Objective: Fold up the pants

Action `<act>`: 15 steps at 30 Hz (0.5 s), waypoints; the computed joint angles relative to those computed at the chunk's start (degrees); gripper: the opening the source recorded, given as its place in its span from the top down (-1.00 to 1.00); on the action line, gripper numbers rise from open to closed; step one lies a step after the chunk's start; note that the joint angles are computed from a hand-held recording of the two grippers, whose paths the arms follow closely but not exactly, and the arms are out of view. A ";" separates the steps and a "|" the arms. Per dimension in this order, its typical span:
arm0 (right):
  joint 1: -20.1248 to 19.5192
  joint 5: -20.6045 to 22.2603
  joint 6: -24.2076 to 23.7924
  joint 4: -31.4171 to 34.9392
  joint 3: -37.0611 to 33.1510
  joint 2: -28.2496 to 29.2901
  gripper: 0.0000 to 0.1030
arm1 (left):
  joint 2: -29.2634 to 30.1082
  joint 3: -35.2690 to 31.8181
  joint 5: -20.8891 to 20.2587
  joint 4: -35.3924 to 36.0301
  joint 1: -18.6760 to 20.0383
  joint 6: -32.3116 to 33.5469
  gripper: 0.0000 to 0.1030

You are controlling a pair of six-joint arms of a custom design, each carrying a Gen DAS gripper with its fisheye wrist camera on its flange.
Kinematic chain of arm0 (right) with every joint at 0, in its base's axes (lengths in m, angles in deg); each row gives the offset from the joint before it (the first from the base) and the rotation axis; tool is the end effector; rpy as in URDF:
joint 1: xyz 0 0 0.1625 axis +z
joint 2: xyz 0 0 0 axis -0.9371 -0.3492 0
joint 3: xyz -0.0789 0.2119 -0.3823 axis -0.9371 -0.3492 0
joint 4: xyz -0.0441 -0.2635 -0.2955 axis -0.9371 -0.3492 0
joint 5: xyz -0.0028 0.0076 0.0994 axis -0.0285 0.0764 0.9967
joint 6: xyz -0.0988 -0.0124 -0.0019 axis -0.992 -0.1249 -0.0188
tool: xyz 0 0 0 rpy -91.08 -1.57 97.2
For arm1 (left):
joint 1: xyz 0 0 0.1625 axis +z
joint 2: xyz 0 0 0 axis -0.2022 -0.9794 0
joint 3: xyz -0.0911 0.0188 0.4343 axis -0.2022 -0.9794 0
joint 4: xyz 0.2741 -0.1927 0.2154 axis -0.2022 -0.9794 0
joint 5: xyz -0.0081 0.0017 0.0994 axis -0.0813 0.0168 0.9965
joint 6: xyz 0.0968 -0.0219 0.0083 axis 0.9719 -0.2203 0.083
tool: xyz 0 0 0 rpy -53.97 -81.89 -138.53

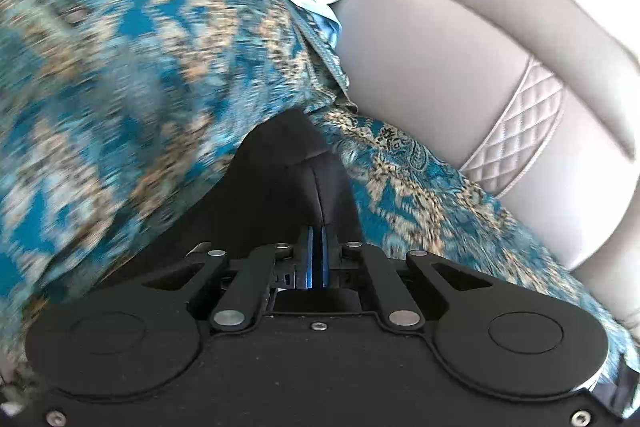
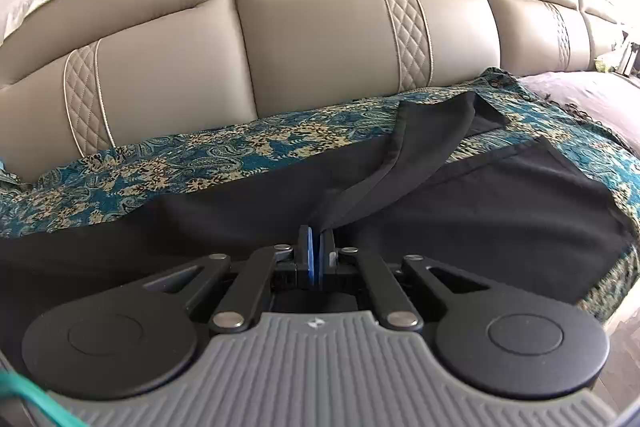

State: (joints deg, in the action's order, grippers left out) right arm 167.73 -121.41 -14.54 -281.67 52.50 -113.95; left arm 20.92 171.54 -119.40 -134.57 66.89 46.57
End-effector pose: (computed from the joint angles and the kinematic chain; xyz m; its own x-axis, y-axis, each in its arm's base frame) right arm 0.1348 -0.4948 0.2465 -0.7267 0.3833 0.5701 -0.3298 0.5333 -0.7790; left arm -0.1665 -0.6240 0.2593 -0.8181 -0.4670 -0.3355 0.0186 0.5617 -0.8271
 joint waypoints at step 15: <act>-0.64 -6.12 7.07 8.63 8.21 -2.62 0.48 | -14.45 28.11 2.91 -9.60 -5.59 -6.93 0.75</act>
